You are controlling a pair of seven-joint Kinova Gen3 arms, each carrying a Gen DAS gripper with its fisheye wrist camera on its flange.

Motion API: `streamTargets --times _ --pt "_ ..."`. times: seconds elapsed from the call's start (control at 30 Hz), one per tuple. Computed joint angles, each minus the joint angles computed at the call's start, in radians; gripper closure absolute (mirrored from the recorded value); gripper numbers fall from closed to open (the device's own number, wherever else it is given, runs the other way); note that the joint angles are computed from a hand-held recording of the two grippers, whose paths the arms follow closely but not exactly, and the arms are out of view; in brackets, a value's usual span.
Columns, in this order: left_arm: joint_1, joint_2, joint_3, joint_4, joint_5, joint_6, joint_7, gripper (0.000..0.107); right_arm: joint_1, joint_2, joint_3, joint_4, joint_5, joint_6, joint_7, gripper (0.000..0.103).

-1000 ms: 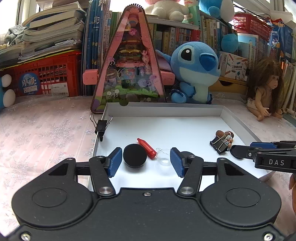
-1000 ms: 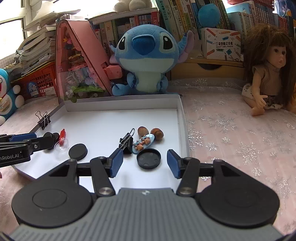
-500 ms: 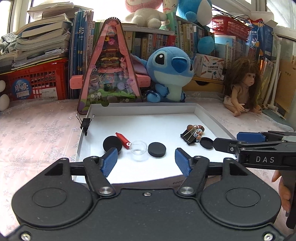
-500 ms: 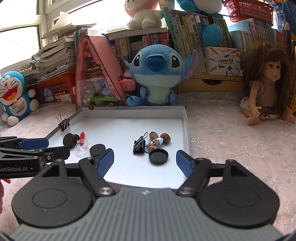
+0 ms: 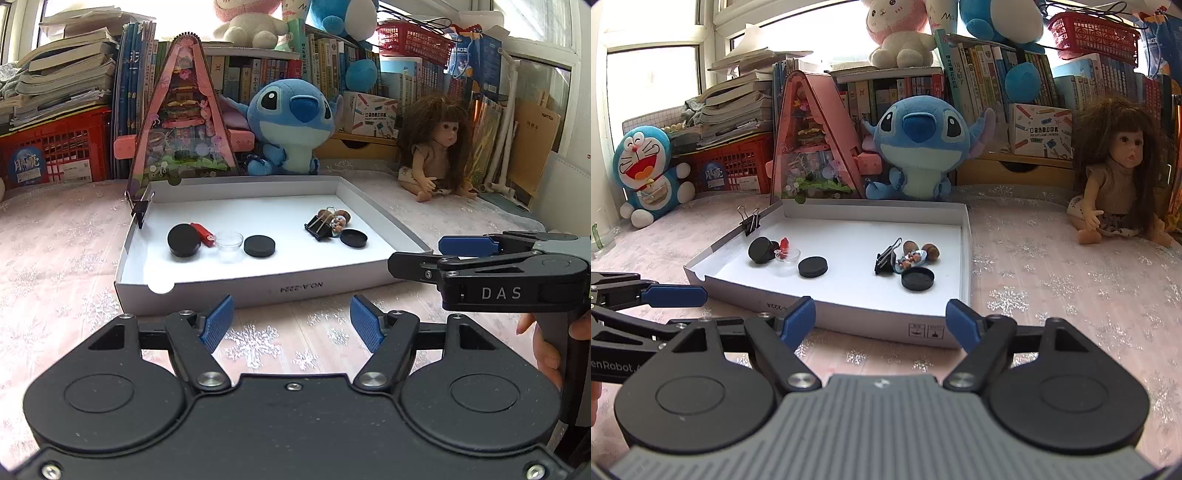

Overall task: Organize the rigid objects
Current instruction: 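Withdraw both tools toward the blue hair clip and red crayon, then grasp the blue hair clip with the left tool while the right tool approaches the red crayon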

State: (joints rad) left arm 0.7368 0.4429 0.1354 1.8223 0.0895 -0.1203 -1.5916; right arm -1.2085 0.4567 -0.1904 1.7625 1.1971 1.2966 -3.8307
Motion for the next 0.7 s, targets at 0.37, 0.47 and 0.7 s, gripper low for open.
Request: streamTargets --times 0.37,0.47,0.7 --pt "-0.199 -0.062 0.246 0.162 -0.141 -0.042 0.046 0.04 -0.051 0.009 -0.021 0.014 -0.054 0.055 -0.049 0.016" --pt "-0.244 -0.072 0.305 0.195 -0.193 -0.043 0.062 0.04 -0.057 0.013 -0.022 0.016 -0.064 0.056 -0.055 0.016" --pt "-0.296 -0.077 0.387 0.244 -0.299 -0.041 0.08 0.079 -0.064 0.021 -0.018 0.02 -0.067 0.041 -0.086 0.016"
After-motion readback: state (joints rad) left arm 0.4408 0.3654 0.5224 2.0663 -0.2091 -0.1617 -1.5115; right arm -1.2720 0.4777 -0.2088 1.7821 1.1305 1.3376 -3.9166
